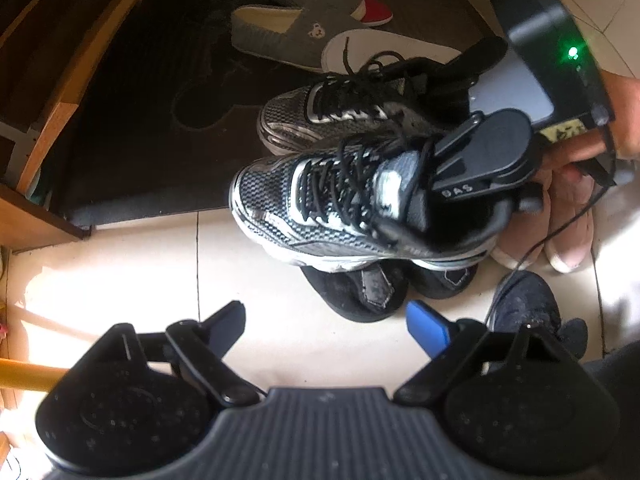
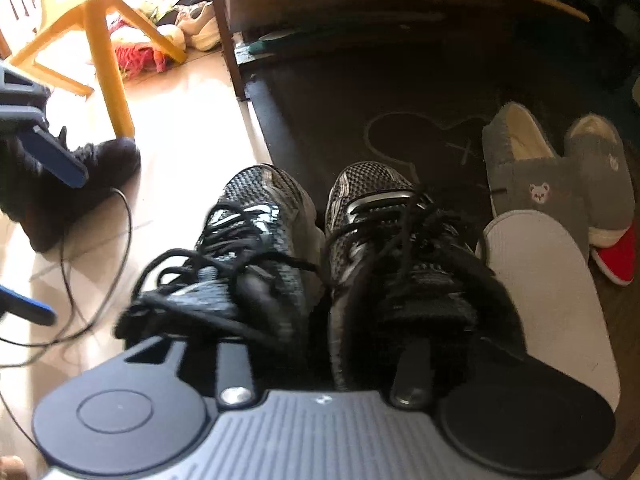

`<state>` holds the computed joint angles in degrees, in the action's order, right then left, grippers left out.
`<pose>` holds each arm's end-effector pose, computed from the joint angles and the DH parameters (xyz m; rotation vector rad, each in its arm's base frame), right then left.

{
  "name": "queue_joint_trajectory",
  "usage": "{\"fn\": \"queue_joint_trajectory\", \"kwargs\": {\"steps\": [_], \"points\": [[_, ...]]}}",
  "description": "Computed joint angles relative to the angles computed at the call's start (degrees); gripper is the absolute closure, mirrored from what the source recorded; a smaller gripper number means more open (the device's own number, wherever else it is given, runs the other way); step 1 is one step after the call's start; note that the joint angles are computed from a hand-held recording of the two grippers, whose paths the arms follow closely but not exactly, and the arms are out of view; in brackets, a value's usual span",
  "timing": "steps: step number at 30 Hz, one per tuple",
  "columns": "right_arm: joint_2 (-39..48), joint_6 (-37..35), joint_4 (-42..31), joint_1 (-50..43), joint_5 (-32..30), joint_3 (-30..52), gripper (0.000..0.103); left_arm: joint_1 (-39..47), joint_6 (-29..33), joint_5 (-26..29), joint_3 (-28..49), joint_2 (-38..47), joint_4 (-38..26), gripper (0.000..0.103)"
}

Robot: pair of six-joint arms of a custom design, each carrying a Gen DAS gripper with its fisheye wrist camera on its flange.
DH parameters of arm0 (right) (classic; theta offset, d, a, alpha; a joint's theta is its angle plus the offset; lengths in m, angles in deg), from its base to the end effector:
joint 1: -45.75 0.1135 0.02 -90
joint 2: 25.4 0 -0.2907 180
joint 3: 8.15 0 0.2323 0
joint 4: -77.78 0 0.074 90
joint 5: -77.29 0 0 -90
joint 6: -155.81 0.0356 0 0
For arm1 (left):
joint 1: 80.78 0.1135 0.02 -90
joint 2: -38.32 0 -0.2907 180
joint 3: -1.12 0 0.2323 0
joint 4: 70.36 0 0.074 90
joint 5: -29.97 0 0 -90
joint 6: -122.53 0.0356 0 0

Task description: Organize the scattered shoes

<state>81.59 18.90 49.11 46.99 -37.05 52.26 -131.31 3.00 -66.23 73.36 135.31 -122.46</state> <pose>0.2913 0.0210 0.1199 -1.1766 2.4476 0.4032 0.1881 -0.2224 0.1983 0.5098 2.8500 -0.0946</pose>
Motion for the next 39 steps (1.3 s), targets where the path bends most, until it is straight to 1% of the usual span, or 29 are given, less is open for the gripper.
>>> {"fn": "queue_joint_trajectory", "kwargs": {"steps": [4,8,11,16,23,25,29,35,39], "points": [[-1.2,1.2,-4.2,-1.0,-1.2,2.4,0.079,0.9,-0.1,-0.4,0.0,0.1,-0.5,0.015],[-1.2,1.4,-7.3,-2.0,-1.6,4.3,0.079,1.1,0.0,-0.7,-0.5,-0.3,-0.5,0.015],[-1.6,2.2,-8.2,-1.8,-1.4,4.7,0.080,0.8,-0.1,-1.1,-0.6,-0.7,-0.7,0.011],[-3.5,2.7,-10.9,-1.6,-2.1,5.7,0.080,0.6,0.6,-1.9,-0.4,-1.7,-1.1,0.011],[-6.1,1.3,-18.1,-2.7,-2.7,10.5,0.080,1.6,2.6,-2.3,1.6,-3.5,-3.3,0.011],[-6.6,1.6,-21.0,-3.3,-3.6,13.5,0.080,2.5,3.3,-1.6,1.9,-4.7,-4.4,0.011],[-6.6,1.9,-24.6,-3.5,-4.3,18.9,0.080,4.3,4.8,-1.8,2.7,-5.5,-6.6,0.011],[-3.8,2.5,-29.7,-2.5,-4.6,29.6,0.080,9.7,11.6,0.0,6.7,-5.2,-9.2,0.011],[-0.3,3.4,-32.7,-1.4,-4.3,37.8,0.080,13.8,17.1,1.3,11.7,-3.2,-11.0,0.011]]}}
